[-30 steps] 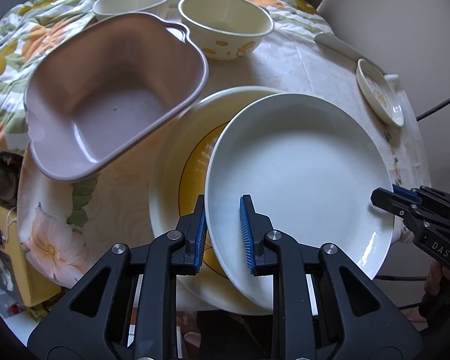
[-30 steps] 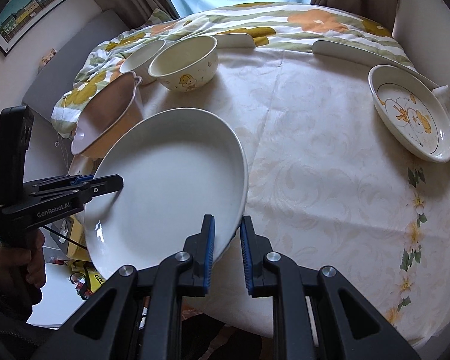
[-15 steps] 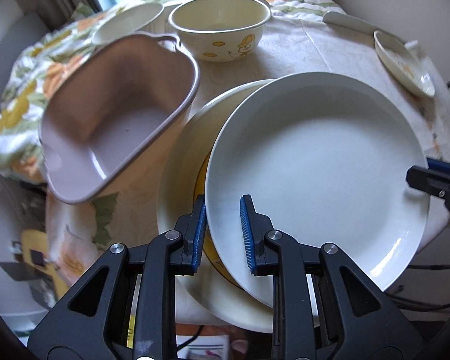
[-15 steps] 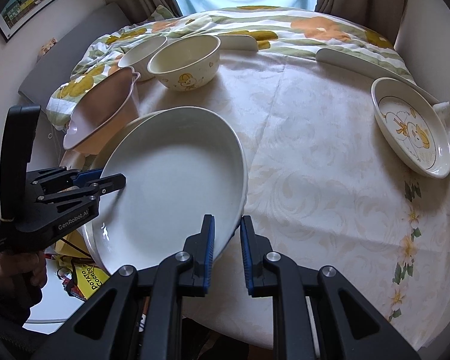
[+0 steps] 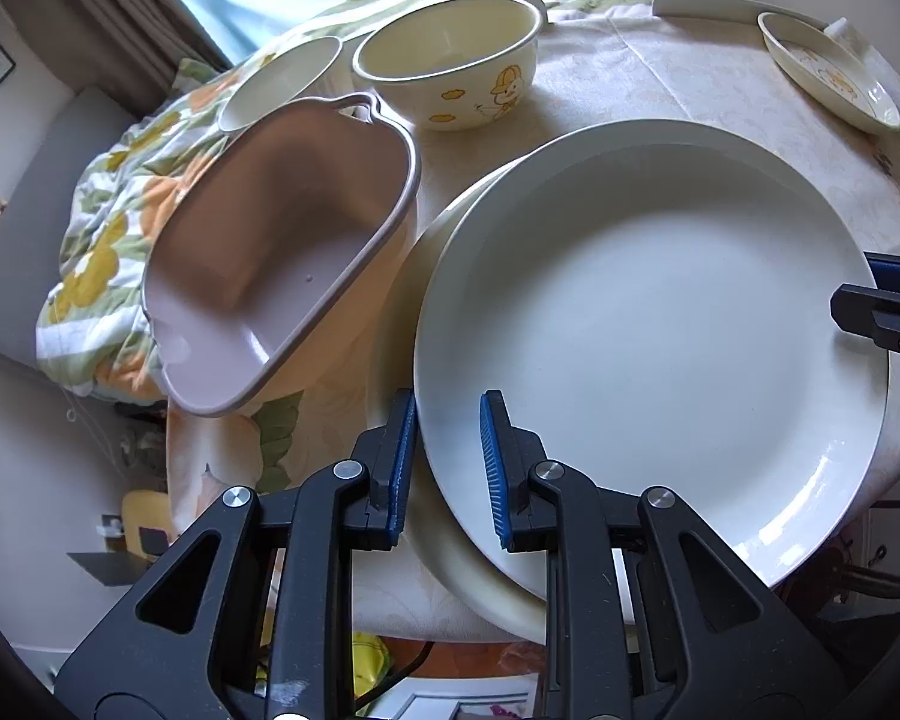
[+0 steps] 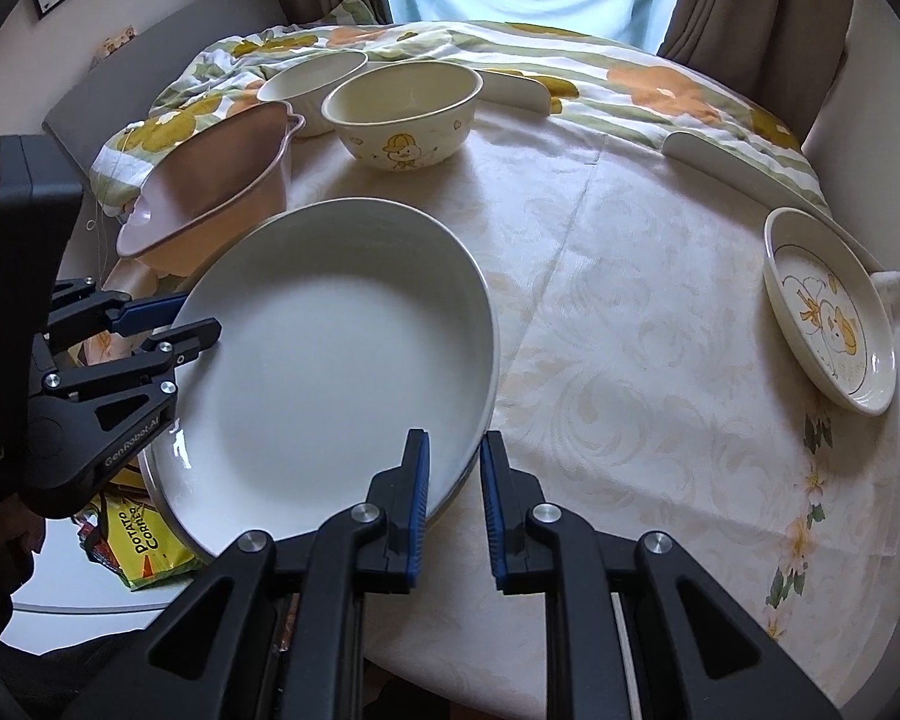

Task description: Organize plates and bowls

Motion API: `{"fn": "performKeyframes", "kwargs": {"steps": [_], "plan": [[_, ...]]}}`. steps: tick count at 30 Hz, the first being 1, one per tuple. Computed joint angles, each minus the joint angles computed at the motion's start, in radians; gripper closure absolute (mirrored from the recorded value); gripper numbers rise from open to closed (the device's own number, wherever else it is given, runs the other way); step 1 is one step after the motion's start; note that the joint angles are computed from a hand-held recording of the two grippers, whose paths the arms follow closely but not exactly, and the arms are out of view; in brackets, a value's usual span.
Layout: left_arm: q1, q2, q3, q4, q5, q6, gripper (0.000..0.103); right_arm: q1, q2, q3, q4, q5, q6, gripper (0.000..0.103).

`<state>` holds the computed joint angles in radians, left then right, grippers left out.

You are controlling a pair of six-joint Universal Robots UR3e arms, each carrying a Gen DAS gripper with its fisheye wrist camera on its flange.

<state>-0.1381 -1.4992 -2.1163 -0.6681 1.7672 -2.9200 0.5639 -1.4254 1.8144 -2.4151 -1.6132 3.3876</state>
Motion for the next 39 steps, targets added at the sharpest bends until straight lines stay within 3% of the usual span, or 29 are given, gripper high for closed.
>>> {"fn": "performKeyframes", "kwargs": {"steps": [21, 31, 39], "plan": [[-0.059, 0.01, -0.017, 0.019, 0.091, -0.036, 0.085, 0.001, 0.021, -0.017, 0.004, -0.006, -0.019, 0.087], [-0.036, 0.02, -0.012, 0.0, 0.059, -0.029, 0.085, 0.001, 0.017, -0.01, -0.002, -0.004, -0.017, 0.087], [-0.006, 0.144, 0.085, -0.148, -0.022, -0.03, 0.085, -0.049, -0.13, 0.026, 0.037, 0.026, 0.043, 0.087]]}}
